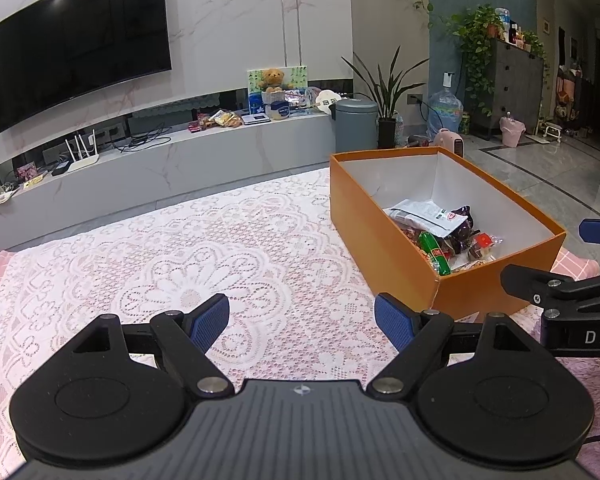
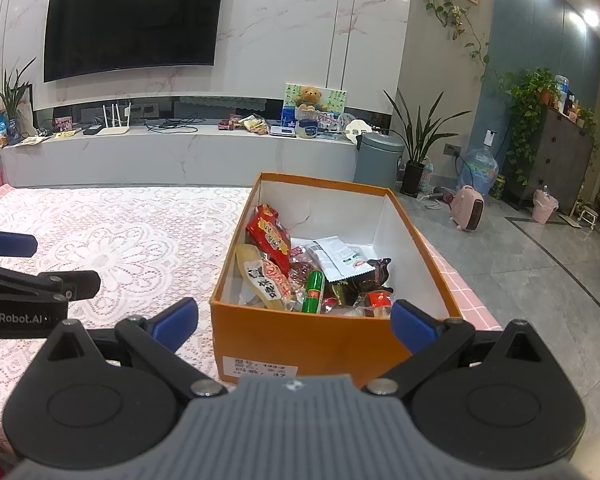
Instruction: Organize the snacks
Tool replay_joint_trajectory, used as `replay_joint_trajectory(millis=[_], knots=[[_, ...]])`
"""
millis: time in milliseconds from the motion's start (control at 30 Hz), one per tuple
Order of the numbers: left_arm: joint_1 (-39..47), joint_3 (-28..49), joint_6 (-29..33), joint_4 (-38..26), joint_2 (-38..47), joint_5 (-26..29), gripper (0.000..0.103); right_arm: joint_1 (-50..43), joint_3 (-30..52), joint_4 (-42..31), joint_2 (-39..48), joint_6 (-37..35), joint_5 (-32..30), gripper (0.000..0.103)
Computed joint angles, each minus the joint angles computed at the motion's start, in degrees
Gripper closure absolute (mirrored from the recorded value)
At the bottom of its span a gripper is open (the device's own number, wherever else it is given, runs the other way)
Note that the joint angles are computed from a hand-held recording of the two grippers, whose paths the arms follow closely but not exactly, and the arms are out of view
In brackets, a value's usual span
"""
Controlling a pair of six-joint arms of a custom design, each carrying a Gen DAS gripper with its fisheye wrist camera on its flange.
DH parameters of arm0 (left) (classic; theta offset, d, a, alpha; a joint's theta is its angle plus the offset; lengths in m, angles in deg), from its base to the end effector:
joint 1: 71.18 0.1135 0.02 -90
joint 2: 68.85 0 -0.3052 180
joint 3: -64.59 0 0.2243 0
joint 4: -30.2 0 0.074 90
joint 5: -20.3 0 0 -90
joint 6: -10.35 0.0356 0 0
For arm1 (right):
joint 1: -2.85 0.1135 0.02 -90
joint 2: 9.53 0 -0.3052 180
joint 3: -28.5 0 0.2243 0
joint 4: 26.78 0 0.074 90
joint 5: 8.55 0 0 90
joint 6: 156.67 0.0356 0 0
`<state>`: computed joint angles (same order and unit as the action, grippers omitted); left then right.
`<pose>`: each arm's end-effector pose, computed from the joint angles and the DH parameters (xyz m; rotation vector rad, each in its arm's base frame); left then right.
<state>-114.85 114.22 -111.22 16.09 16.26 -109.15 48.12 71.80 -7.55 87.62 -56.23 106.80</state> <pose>0.1910 -0.1510 0.2101 -0.0564 2.2016 0.1296 0.2062 0.1865 0.1749 -0.3914 2.0749 0.0972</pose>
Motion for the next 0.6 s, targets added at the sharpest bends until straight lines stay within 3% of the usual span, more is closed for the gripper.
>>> replay_joint_trajectory(millis=[600], knots=[[-1.25,0.42,-0.09,-0.60,-0.11,-0.77,0.007,0.21,-0.31,-0.21,-0.34,0.65,-0.29,0.003]])
